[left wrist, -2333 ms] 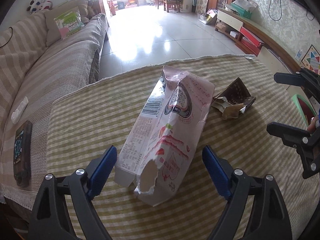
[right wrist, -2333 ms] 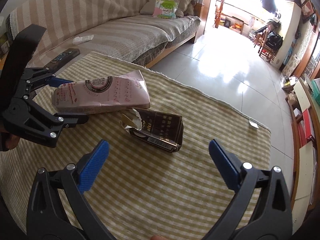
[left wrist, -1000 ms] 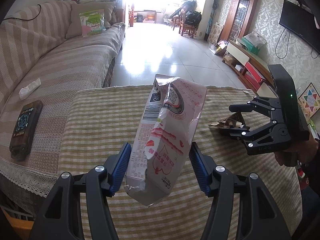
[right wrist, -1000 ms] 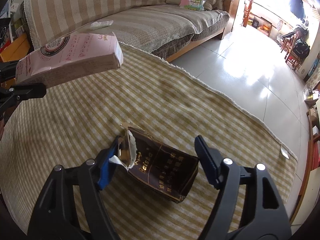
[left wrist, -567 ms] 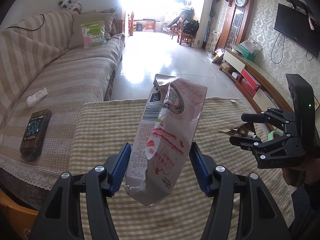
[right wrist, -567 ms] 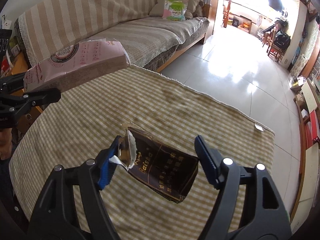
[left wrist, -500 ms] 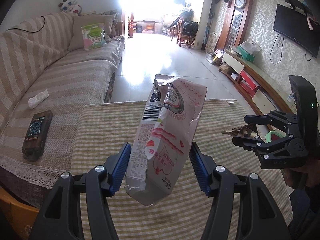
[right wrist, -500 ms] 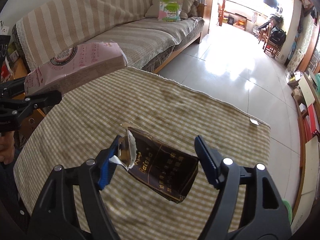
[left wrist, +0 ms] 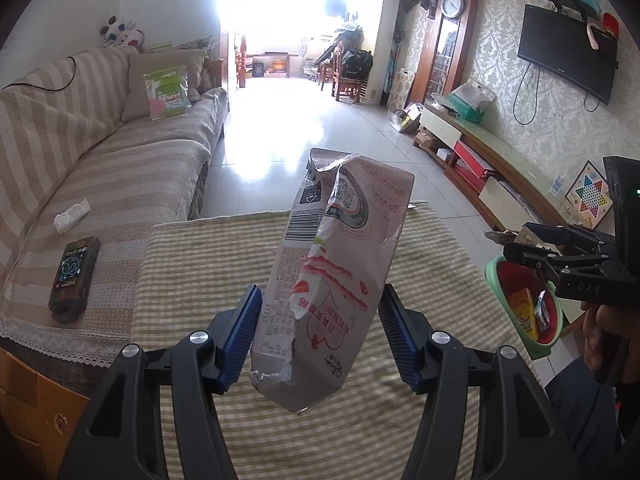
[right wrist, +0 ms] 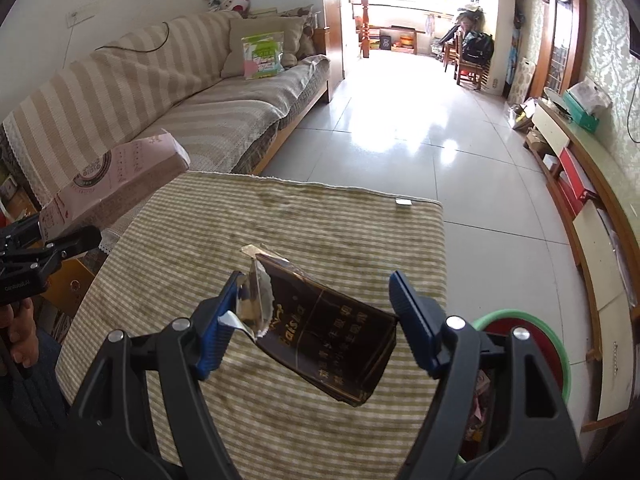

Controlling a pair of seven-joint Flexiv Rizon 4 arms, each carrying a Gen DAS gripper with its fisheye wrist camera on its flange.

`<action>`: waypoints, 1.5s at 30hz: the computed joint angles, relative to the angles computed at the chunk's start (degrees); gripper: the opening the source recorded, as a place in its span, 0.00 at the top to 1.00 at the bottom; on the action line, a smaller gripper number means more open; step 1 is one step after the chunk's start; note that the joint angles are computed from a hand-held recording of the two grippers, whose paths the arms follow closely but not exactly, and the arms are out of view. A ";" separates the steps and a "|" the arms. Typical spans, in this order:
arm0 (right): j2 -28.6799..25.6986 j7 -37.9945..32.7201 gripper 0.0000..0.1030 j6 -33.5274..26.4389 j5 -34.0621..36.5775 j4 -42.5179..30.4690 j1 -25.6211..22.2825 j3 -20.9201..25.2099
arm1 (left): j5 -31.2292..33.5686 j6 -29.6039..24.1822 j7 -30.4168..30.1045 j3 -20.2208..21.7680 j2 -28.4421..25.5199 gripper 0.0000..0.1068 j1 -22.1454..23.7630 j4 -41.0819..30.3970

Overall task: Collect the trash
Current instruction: 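Carry the milk carton and chocolate wrapper over the red bin and open both tools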

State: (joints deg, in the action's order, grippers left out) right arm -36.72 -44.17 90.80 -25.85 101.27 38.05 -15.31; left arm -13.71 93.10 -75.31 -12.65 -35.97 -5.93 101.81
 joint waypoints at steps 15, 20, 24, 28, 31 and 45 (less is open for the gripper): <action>6.10 -0.97 0.31 8.65 11.08 15.14 12.08 -18.60 | 0.67 -5.94 1.33 0.47 -3.93 0.46 -8.57 -9.97; 7.02 -3.63 0.31 9.96 16.15 18.16 12.42 -20.58 | 0.64 -9.17 2.28 0.29 -7.40 0.46 -11.55 -15.57; 7.39 -5.68 0.30 10.78 20.13 19.62 11.77 -21.20 | 0.63 -12.16 2.60 0.77 -10.46 0.46 -14.30 -20.72; 7.34 -7.75 0.30 11.54 23.87 20.38 10.55 -20.85 | 0.68 -15.92 3.09 1.11 -13.88 0.46 -16.81 -26.84; 7.13 -9.12 0.30 12.53 26.39 20.84 9.14 -20.08 | 0.97 -18.91 3.71 1.46 -16.40 0.46 -18.53 -31.36; 6.56 -13.42 0.30 15.12 31.85 21.72 -0.90 -11.68 | 1.81 -32.63 3.99 3.51 -27.47 0.45 -24.56 -50.39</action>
State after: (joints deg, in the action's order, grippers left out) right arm -30.16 -57.59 105.92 6.01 122.99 37.15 -27.00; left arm -11.91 60.47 -71.32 -9.15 -63.44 -30.49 51.42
